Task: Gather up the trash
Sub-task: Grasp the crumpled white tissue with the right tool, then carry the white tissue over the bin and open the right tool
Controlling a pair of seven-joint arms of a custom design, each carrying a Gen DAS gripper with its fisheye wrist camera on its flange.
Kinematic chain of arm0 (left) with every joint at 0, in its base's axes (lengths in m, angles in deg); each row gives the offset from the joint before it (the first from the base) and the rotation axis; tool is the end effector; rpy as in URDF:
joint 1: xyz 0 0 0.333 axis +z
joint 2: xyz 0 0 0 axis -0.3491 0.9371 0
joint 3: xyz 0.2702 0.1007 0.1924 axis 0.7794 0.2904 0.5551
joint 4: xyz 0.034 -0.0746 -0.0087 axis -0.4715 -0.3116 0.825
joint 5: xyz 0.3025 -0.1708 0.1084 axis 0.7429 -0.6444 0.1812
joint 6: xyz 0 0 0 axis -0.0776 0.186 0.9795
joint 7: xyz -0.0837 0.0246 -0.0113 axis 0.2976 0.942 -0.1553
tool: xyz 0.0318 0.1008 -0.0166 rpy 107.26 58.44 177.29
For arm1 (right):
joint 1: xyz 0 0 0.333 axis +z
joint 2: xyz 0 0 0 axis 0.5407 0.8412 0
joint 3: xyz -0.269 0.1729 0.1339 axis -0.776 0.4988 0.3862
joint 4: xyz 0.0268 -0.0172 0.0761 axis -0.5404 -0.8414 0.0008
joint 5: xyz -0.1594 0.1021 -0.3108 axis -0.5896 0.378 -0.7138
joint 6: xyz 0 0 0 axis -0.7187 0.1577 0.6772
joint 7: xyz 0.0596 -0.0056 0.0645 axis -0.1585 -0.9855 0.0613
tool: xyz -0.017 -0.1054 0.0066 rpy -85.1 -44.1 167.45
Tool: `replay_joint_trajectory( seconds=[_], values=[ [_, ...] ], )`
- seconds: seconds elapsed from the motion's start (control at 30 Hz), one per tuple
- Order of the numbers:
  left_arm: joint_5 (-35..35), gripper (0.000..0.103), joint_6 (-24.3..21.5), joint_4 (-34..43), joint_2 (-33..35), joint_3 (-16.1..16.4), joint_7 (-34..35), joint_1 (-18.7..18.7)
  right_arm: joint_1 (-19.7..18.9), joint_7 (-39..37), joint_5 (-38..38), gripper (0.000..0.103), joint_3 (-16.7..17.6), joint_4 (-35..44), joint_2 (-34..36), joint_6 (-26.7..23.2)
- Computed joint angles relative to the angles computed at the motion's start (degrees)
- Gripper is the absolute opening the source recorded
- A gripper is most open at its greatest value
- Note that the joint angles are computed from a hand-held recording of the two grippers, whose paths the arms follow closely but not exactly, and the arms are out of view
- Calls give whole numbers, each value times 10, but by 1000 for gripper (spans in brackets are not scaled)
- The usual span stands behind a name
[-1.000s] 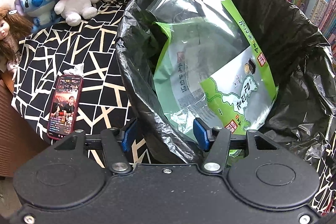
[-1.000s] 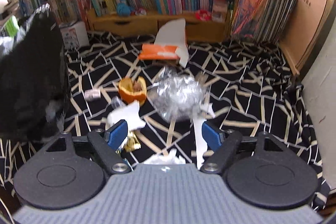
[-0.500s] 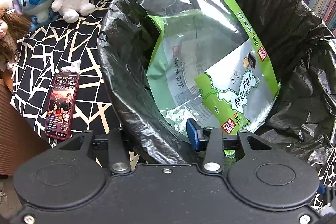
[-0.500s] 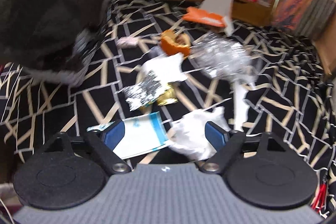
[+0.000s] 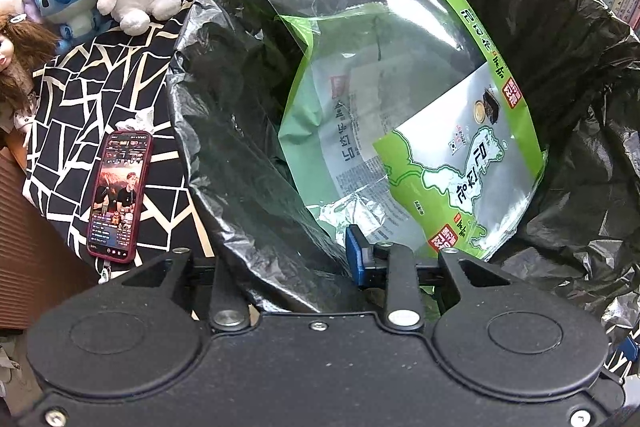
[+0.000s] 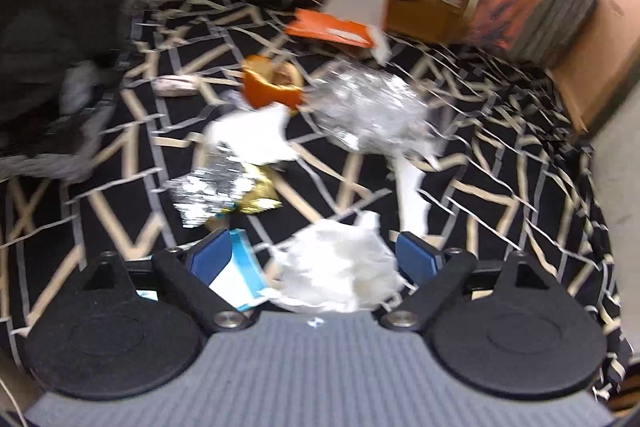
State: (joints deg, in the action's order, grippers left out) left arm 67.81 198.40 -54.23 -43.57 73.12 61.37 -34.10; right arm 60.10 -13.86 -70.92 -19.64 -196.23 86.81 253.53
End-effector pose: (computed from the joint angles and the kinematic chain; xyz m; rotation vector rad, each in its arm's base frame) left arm 0.5452 -0.2185 0.4081 -2.5138 1.2112 -0.2021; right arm 0.5805 0.0852 0.3514 -2.2324 1.5067 -0.7372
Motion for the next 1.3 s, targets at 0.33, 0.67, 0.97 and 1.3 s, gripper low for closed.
replay_joint_trajectory(
  seconds=[0.33, 0.67, 0.97, 1.3],
  values=[
    [-3, 30, -4, 3, 1, 0, 5, -1, -48, 42, -43, 85, 34, 40, 13, -102],
    [-4, 30, -5, 4, 2, -1, 10, -1, -88, 106, -90, 34, 69, 46, 5, -129],
    [-5, 30, -6, 6, 3, -1, 15, -1, -124, 97, -72, 26, 111, 40, -17, -113],
    [-5, 30, -7, 6, 4, 0, 16, -1, -183, 14, 28, 24, 193, 40, -51, -89]
  ],
)
